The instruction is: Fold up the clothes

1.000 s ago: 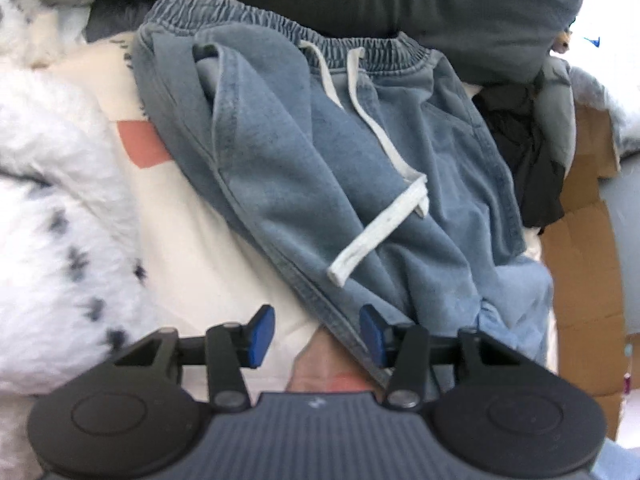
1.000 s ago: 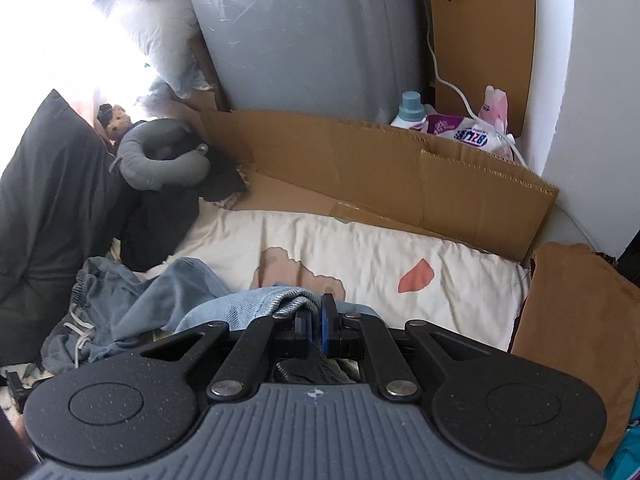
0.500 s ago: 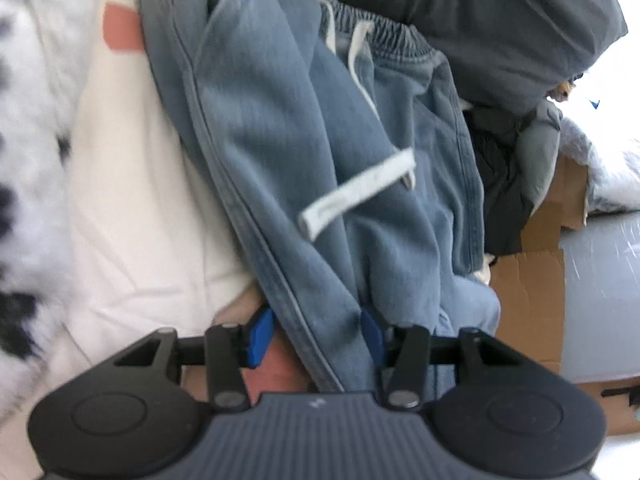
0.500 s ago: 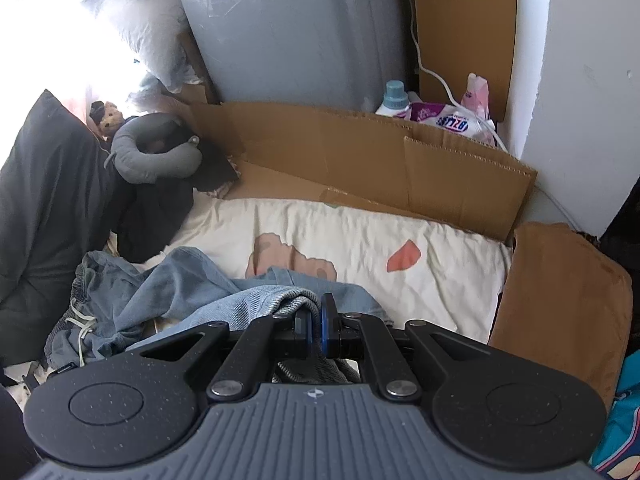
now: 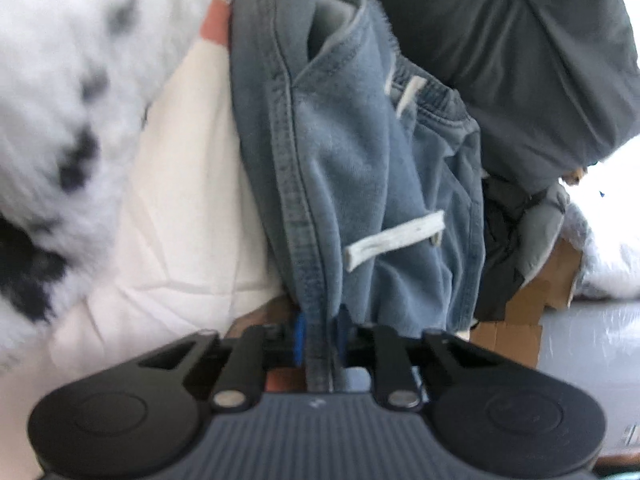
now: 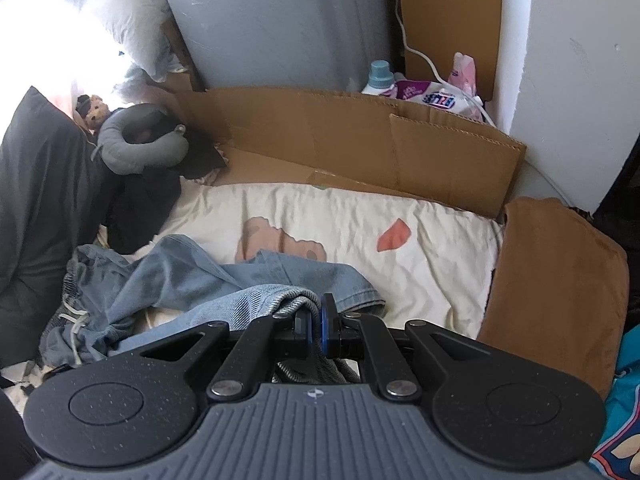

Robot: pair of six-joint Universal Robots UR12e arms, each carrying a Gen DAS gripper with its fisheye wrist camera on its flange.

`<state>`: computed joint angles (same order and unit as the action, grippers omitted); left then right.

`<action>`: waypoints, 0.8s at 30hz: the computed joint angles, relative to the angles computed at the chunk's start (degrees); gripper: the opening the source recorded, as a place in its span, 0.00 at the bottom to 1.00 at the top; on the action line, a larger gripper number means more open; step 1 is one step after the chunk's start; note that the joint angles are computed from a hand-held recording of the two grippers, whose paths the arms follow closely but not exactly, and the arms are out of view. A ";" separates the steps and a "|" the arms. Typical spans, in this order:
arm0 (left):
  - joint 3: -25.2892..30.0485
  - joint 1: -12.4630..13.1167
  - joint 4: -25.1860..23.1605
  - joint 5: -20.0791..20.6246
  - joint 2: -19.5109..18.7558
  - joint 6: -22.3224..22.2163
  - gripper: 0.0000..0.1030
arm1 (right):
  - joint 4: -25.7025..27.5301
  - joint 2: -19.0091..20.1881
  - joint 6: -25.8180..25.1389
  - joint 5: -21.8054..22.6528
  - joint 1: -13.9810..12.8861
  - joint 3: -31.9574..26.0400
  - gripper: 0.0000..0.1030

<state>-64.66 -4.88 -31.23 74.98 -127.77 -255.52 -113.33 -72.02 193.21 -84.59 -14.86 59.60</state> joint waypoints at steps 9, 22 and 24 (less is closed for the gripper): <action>5.18 0.75 -13.57 -0.20 1.22 16.13 0.14 | 0.38 -2.55 2.80 -0.39 -1.01 5.68 0.02; 11.83 1.08 -30.90 2.25 1.27 28.80 0.14 | 3.64 -8.06 9.54 1.07 -2.55 16.77 0.02; 12.42 1.12 -32.65 2.68 1.25 30.40 0.14 | 5.02 -8.72 10.62 1.44 -2.76 18.16 0.02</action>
<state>-52.24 -3.77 -63.88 77.66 -126.51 -225.12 -108.31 -80.74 203.84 -83.14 -17.62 77.76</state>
